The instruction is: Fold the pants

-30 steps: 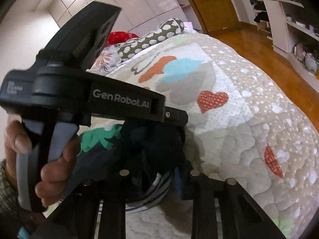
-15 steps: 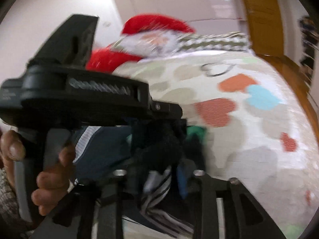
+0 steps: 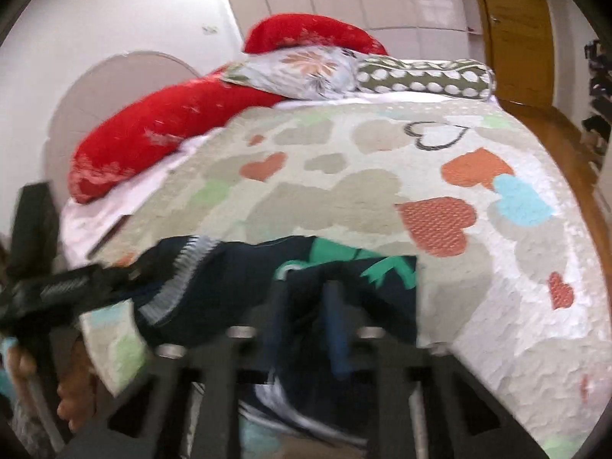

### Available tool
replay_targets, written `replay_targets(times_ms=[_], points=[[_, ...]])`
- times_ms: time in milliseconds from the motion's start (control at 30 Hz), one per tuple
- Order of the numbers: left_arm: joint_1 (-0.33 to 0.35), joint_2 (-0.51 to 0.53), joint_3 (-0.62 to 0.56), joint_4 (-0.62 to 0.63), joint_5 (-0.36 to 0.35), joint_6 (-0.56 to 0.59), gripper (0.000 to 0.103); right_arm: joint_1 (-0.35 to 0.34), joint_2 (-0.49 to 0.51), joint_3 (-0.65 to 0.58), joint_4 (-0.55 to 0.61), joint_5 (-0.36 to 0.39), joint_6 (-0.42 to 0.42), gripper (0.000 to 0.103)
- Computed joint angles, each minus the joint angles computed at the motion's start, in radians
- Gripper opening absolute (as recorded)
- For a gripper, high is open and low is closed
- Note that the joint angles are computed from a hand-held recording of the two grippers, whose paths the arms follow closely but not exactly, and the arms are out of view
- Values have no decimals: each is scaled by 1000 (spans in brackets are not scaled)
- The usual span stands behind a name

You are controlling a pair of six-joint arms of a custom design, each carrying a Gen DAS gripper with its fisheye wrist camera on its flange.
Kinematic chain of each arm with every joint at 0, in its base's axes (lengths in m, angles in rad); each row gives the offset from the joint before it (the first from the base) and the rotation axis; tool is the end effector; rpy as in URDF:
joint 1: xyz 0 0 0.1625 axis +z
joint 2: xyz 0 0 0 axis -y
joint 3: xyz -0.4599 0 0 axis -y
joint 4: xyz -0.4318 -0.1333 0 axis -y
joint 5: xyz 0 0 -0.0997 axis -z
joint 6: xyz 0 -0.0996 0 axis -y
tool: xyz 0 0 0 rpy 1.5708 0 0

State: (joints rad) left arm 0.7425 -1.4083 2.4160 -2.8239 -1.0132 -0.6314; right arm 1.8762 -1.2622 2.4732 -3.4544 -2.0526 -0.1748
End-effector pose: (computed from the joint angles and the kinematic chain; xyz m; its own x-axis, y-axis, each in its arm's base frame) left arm -0.1853 -0.4225 0.1934 -0.9614 0.0473 -0.2709 0.1824 0.8471 -0.4991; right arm 0.2108 -0.3788 0.1896 -0.8769 -0.1210 0.4653 -0.3937 0.7362 -0.5505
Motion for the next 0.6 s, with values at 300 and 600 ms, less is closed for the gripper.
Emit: replay_targets(times_ms=[300, 600], points=[[-103, -87, 51, 166, 179, -84, 62, -4, 197, -101, 58, -39, 17, 13], [-235, -103, 80, 274, 324, -176, 70, 47, 58, 62, -131, -40, 109, 41]])
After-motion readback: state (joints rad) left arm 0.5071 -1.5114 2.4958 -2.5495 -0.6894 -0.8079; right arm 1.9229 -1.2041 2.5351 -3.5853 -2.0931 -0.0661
